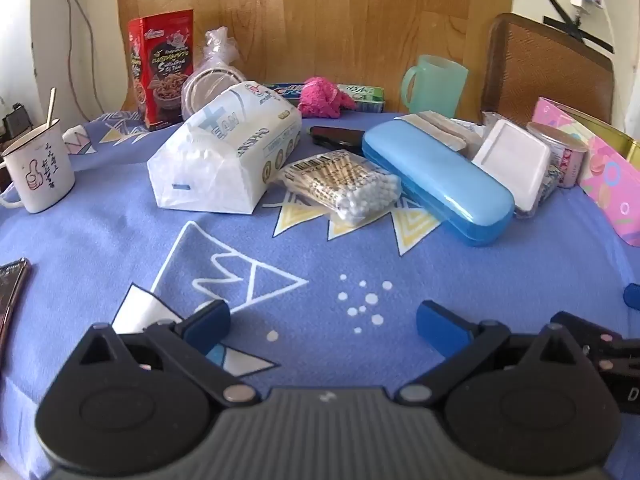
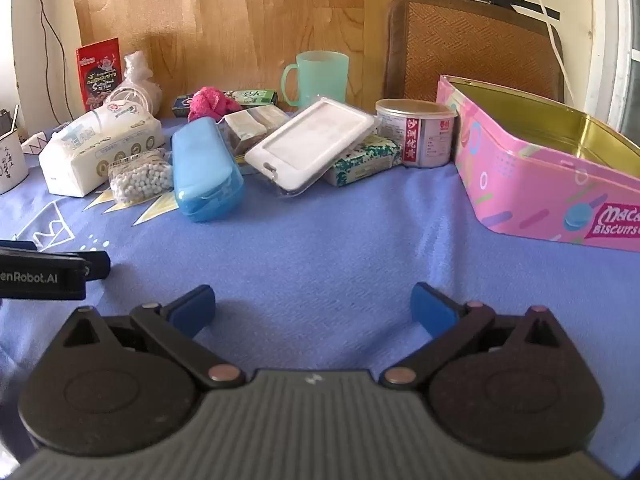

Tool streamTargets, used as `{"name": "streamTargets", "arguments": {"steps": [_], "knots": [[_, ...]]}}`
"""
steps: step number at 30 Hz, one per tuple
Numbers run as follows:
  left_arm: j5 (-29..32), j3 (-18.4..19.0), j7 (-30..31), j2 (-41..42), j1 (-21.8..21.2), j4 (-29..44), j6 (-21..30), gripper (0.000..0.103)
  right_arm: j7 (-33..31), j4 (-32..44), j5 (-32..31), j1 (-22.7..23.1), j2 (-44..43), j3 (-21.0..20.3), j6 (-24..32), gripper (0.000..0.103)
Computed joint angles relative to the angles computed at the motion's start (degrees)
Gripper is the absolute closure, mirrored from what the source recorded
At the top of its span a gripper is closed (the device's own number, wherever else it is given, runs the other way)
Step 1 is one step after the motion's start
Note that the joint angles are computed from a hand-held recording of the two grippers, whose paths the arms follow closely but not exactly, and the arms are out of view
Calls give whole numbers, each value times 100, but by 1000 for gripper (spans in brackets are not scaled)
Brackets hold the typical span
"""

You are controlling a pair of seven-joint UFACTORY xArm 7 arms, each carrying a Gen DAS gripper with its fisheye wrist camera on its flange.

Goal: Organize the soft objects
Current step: 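Grasp the blue plastic case with the right gripper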

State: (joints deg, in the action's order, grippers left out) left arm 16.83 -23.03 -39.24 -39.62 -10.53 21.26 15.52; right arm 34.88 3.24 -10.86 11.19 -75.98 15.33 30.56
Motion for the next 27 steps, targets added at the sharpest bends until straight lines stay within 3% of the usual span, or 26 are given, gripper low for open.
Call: {"name": "streamTargets", "arguments": {"steps": [3,5,6,9,12,14,17,21,22,25,27], "knots": [[93,131,241,-125,-105,-266,-448,0,-134,-12,-72,130,6,-181,-50,0],[45,493,597,-195,-301,-596,-1008,0,-201,-108,-84,198,-218,-118,-147,0],[-1,680,823,-210,-411,-666,-1100,0,-126,-75,-139,350,-349,-45,-57,6],[-247,928,1129,-473,-532,-760,-957,0,-584,59,-285,227,12,-100,-507,25],[-657,1574,1471,-659,-851,-913,-1095,0,-990,363,-173,-13,810,-138,-1206,37],[-864,1733,1586,-720,-848,-933,-1161,1,-1164,445,-188,95,1120,-405,-1550,37],[-1083,1850,1834,-776,-884,-903,-1129,8,-1292,707,-43,-283,1911,-54,-2243,37],[-1520,2463,2370,-617,-1547,-704,-1020,15,-1426,1143,-222,-752,2953,262,-2715,39],[-1634,2572,2474,-572,-1693,-640,-984,18,-1529,1196,-175,-805,3163,280,-2801,46],[-1982,2800,2729,-490,-2108,-526,-936,22,-1711,1061,-37,-553,3154,-32,-2844,48],[-2299,3132,2972,-389,-2635,-400,-886,24,-1891,838,125,-107,2682,-395,-2538,48]]}}
